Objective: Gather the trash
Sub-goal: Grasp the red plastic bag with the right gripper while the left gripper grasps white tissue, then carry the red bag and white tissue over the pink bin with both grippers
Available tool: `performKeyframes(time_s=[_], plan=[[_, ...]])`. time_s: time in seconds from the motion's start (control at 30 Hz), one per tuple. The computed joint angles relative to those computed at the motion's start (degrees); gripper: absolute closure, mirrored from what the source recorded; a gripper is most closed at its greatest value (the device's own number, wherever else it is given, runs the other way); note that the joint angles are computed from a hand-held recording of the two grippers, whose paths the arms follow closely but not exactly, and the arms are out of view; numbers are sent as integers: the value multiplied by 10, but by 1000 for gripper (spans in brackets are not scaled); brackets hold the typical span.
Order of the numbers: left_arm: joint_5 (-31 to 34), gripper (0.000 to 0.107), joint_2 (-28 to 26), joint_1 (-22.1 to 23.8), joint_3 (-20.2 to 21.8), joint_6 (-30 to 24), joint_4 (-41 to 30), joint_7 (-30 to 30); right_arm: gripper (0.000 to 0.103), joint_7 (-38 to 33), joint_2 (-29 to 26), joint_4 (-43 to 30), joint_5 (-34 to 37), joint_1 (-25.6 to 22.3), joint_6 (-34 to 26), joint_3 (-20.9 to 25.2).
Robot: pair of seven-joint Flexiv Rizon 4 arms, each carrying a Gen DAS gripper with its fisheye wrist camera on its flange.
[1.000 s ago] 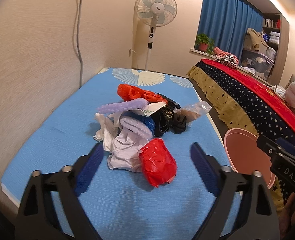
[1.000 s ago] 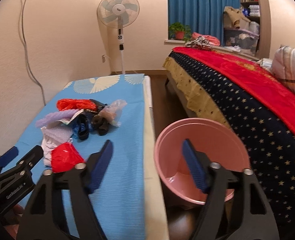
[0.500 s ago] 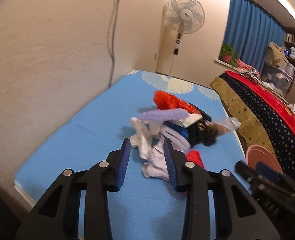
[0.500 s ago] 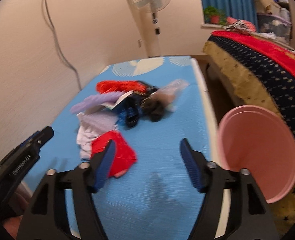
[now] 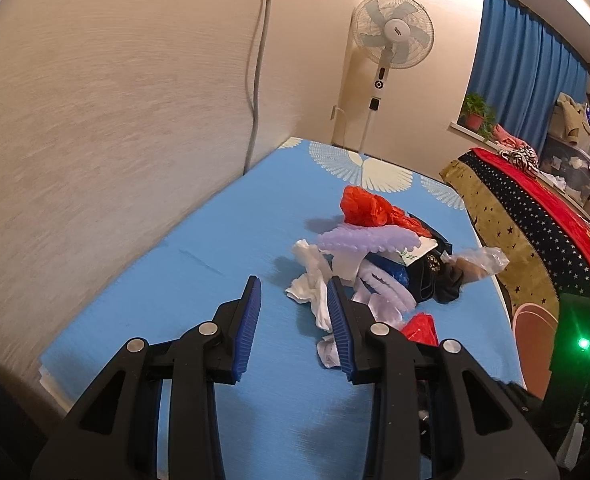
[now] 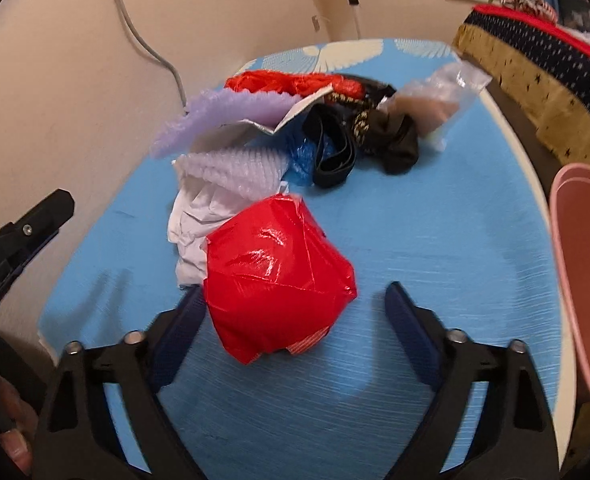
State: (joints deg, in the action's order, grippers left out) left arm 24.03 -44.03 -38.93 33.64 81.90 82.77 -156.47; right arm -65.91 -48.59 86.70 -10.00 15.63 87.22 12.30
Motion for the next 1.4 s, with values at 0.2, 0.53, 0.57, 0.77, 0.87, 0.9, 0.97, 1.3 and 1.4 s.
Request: performKeyframes(time_s=[0.2,0.53,0.57,0.77,0.87,0.9,0.97,1.3,1.4], plan=[[-8,73,-14,18,-19,4,-22,9,39,38,22,43,1,49,61,-83],[-102,73,-39,100,-146,21,-32,131,39,127,44,87,-7,108,76,-210],[-110,73,-42,99,-146,20,-33,138,39,131,46,92,-8,108,78,-213],[-161,75,-54,111,-171,2,-37,189,39,140,51,104,-17,110,93,-222],[-180,80,-56,122,-191,-5,-37,218,39,138,51,101,-22,112,94,-224],[-186,82,-57,126,-198,-7,-39,228,39,138,52,103,-22,116,97,-228],[-197,89,-60,129,-205,-13,-41,242,39,139,56,107,-21,121,101,-234],[-221,95,-35,114,-200,1,5,264,39,126,79,139,1,170,132,-290],[-224,96,-23,111,-201,12,25,264,39,117,86,152,12,189,140,-310]])
